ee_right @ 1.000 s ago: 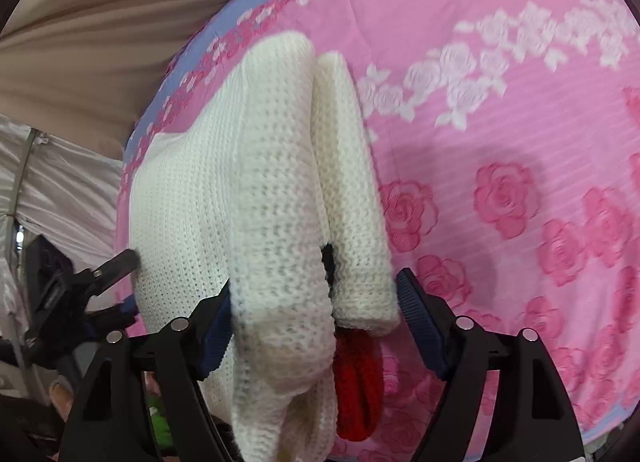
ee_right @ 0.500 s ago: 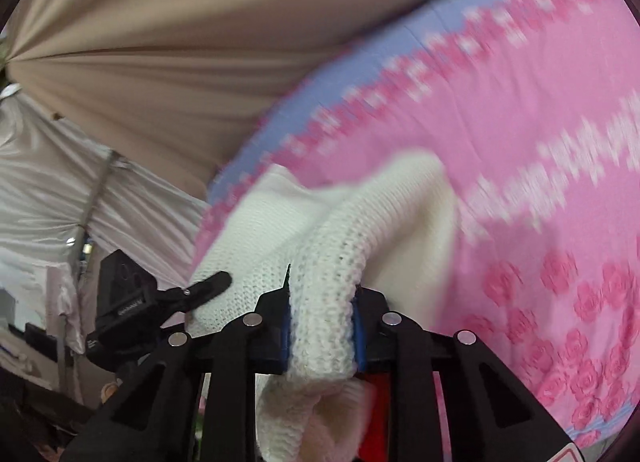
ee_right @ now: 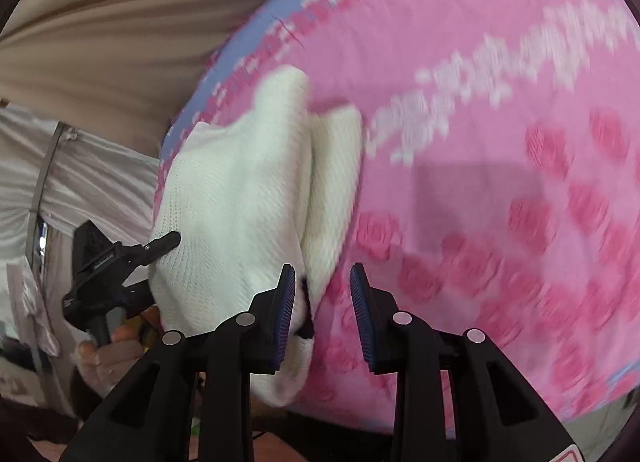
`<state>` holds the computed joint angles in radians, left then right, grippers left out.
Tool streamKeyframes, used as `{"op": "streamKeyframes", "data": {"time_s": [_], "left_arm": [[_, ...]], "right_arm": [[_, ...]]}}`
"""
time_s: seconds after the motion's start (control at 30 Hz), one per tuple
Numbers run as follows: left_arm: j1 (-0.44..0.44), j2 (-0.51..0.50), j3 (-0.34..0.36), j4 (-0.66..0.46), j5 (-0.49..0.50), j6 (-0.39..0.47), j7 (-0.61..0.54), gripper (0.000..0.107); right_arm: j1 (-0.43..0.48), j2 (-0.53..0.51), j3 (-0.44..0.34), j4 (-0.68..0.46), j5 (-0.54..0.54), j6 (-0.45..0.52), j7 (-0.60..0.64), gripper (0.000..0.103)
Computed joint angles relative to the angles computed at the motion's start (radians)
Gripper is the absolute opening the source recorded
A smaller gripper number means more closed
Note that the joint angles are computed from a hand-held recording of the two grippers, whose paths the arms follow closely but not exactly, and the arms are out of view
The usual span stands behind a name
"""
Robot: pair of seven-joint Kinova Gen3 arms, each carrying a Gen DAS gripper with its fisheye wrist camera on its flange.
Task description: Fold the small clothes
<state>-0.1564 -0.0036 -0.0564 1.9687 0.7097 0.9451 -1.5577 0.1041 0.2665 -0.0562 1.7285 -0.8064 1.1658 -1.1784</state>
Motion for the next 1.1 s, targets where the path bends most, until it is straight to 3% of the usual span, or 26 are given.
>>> {"op": "streamKeyframes", "data": {"time_s": [0.07, 0.13, 0.17, 0.23, 0.3, 0.43, 0.5, 0.57, 0.63, 0.67, 0.7, 0.73, 0.77, 0.8, 0.9, 1.0, 1.1], "left_arm": [[-0.079, 0.035, 0.004, 0.005, 0.057, 0.044, -0.081, 0.044], [-0.169, 0.076, 0.043, -0.009, 0.086, 0.099, -0.163, 0.045], [-0.194, 0.105, 0.056, -0.031, 0.088, 0.129, -0.203, 0.046], [-0.189, 0.146, 0.036, -0.065, 0.091, 0.172, -0.272, 0.047], [-0.144, 0.183, -0.012, -0.104, 0.077, 0.216, -0.312, 0.05], [-0.162, 0.224, 0.014, -0.155, 0.065, 0.256, -0.351, 0.052], [-0.158, 0.229, 0.022, -0.176, 0.044, 0.25, -0.353, 0.059], [-0.148, 0.239, 0.028, -0.191, 0.014, 0.233, -0.352, 0.068], [-0.153, 0.267, 0.036, -0.199, 0.022, 0.232, -0.359, 0.076], [-0.161, 0.289, 0.047, -0.206, 0.032, 0.233, -0.358, 0.077], [-0.155, 0.302, 0.039, -0.207, 0.052, 0.235, -0.368, 0.076], [-0.168, 0.302, 0.043, -0.197, 0.078, 0.232, -0.394, 0.073], [-0.186, 0.313, 0.066, -0.202, 0.106, 0.246, -0.407, 0.057], [-0.193, 0.306, 0.07, -0.199, 0.117, 0.248, -0.41, 0.049], [-0.202, 0.242, 0.061, -0.206, 0.162, 0.253, -0.442, 0.042], [-0.226, 0.157, 0.031, -0.226, 0.211, 0.294, -0.463, 0.042], [-0.271, 0.087, -0.027, -0.231, 0.253, 0.335, -0.472, 0.043]], "right_arm": [[-0.001, 0.013, 0.006, 0.025, -0.058, 0.017, 0.001, 0.03], [0.027, 0.019, -0.03, 0.039, -0.099, 0.018, -0.008, 0.039], [0.066, 0.027, -0.076, 0.047, -0.127, 0.023, -0.015, 0.049], [0.088, 0.021, -0.12, 0.047, -0.135, 0.028, -0.055, 0.059], [0.035, 0.003, -0.135, 0.037, -0.079, -0.012, -0.129, 0.075], [-0.15, -0.079, -0.053, 0.081, 0.084, -0.174, -0.262, 0.072], [-0.224, -0.109, -0.005, 0.098, 0.144, -0.244, -0.328, 0.076], [-0.224, -0.08, -0.011, 0.099, 0.139, -0.252, -0.331, 0.084], [-0.15, -0.026, -0.086, 0.118, 0.071, -0.267, -0.303, 0.087], [-0.104, -0.024, -0.128, 0.132, 0.031, -0.298, -0.283, 0.085], [-0.076, -0.015, -0.163, 0.138, -0.01, -0.314, -0.247, 0.052], [-0.067, 0.002, -0.184, 0.129, -0.035, -0.313, -0.221, 0.045], [-0.076, 0.001, -0.186, 0.126, -0.043, -0.328, -0.21, 0.04], [-0.104, -0.012, -0.171, 0.111, -0.035, -0.33, -0.198, 0.036], [-0.207, -0.091, -0.088, 0.042, 0.004, -0.322, -0.193, 0.032], [-0.246, -0.139, -0.085, -0.076, 0.069, -0.307, -0.191, 0.032], [-0.266, -0.113, -0.093, -0.179, 0.076, -0.282, -0.159, 0.032]]}}
